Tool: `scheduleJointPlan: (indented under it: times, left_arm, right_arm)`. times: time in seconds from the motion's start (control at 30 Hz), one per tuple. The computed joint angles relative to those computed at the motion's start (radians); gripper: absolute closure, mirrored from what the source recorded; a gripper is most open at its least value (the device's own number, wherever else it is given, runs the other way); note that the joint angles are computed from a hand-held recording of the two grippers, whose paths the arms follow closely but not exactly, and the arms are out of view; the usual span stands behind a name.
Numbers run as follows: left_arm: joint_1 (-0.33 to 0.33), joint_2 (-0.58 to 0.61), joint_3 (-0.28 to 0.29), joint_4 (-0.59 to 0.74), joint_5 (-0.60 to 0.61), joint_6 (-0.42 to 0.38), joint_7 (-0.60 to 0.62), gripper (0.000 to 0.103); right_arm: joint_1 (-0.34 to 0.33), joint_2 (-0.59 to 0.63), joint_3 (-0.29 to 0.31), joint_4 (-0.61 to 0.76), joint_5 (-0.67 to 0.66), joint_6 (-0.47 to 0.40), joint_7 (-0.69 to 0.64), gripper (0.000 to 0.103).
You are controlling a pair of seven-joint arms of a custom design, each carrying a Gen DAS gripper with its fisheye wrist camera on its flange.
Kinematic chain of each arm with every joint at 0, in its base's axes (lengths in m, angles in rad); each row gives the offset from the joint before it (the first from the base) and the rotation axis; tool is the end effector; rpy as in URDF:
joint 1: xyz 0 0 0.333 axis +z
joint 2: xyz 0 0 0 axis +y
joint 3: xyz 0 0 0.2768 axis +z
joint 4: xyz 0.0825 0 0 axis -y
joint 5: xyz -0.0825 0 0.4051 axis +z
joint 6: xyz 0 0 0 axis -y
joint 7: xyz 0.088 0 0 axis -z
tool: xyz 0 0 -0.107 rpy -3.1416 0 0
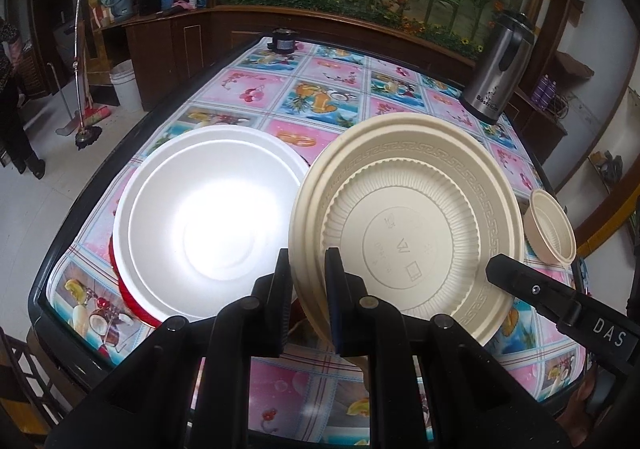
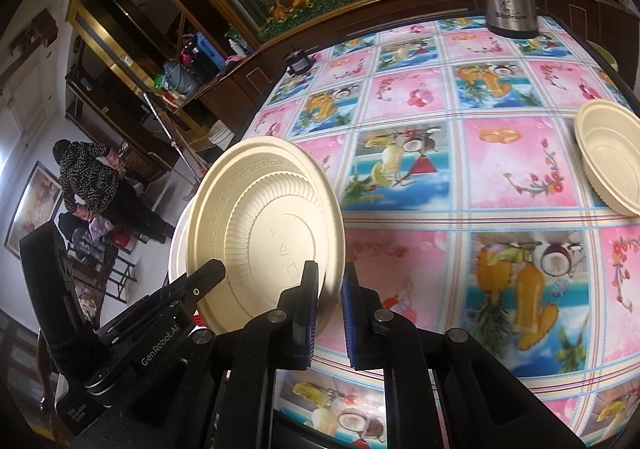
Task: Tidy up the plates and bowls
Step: 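Lay the beige plates onto the red stack with both tools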
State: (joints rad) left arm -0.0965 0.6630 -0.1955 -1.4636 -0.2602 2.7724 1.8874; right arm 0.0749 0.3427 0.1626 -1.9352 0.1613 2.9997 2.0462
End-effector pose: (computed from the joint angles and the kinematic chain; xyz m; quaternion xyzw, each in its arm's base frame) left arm 0.7359 -0.1779 0.3287 -0.5519 0.7605 -0.3153 0.1328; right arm 0.6538 0.1393 0.3448 -0.5086 0.7832 -0.0895 0.3463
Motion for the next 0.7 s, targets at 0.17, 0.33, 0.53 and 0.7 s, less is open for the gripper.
scheduleJointPlan:
  times: [0.17, 0.33, 0.53, 0.7]
  left_arm:
    - [0.007, 0.002, 0.010, 0.001, 0.001, 0.007, -0.012, 0.090]
    - [0.006, 0.003, 0.030, -0.001, 0.013, 0.020, -0.044, 0.090]
    - [0.017, -0.001, 0.028, -0.004, 0.018, 0.020, -0.057, 0.090]
    - [0.033, -0.013, 0.008, -0.021, 0.006, 0.027, -0.034, 0.090]
  right_arm:
    - [-0.002, 0.041, 0.017, 0.056, 0.006, -0.021, -0.023, 0.092]
    - [0.005, 0.076, 0.025, 0.108, 0.007, -0.040, -0.040, 0.092]
    - [0.005, 0.106, 0.040, 0.150, 0.018, -0.049, -0.065, 0.092]
    - [0.009, 0.094, 0.038, 0.137, 0.023, -0.042, -0.069, 0.092]
